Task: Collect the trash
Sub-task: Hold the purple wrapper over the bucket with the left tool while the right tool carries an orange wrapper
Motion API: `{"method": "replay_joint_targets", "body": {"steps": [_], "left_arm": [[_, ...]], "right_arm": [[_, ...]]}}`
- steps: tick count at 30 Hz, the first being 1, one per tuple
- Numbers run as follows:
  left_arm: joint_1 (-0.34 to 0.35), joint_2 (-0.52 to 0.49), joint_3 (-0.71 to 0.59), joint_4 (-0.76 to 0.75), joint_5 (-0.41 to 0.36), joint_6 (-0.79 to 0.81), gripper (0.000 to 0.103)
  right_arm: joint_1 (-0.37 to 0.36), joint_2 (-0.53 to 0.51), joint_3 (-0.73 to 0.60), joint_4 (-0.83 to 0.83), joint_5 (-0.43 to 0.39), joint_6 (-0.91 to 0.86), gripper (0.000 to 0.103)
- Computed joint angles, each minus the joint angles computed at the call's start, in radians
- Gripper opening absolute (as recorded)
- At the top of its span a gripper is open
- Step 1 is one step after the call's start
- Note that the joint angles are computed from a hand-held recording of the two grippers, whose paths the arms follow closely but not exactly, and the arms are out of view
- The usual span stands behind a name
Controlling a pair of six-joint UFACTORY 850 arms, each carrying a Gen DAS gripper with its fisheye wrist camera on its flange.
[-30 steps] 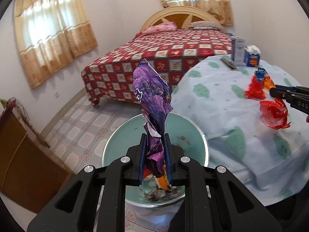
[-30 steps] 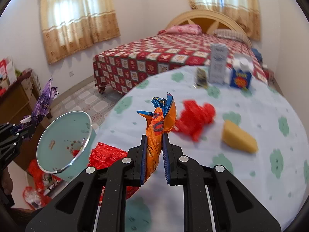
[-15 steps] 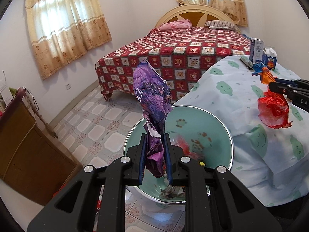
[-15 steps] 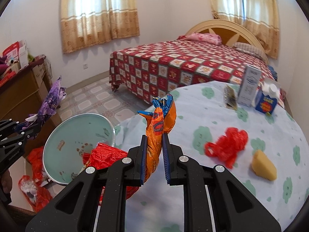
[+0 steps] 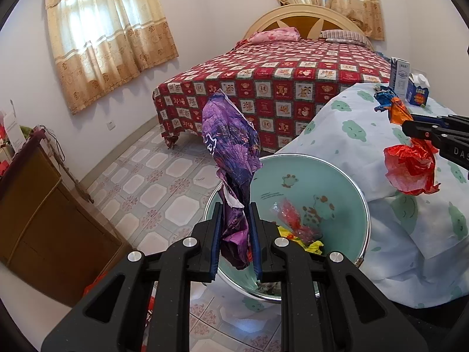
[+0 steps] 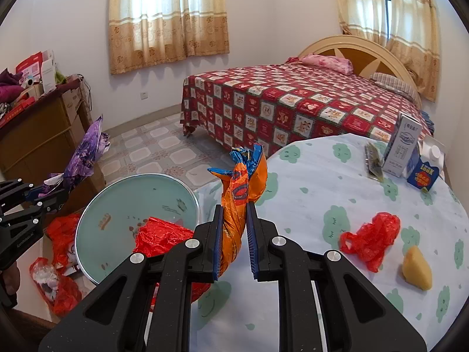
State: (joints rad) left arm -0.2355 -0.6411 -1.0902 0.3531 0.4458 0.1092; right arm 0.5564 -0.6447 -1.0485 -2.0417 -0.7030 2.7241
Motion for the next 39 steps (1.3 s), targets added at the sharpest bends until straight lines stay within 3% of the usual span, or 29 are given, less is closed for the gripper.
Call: {"method": "replay_joint_targets", "body": {"steps": [39], "left_arm": [[0.02, -0.025, -0.043, -0.014, -0.036, -0.026, 0.018]], "right_arm": [[-0.014, -0.068, -0.12, -0.011, 0.09, -0.115, 0.016]]}}
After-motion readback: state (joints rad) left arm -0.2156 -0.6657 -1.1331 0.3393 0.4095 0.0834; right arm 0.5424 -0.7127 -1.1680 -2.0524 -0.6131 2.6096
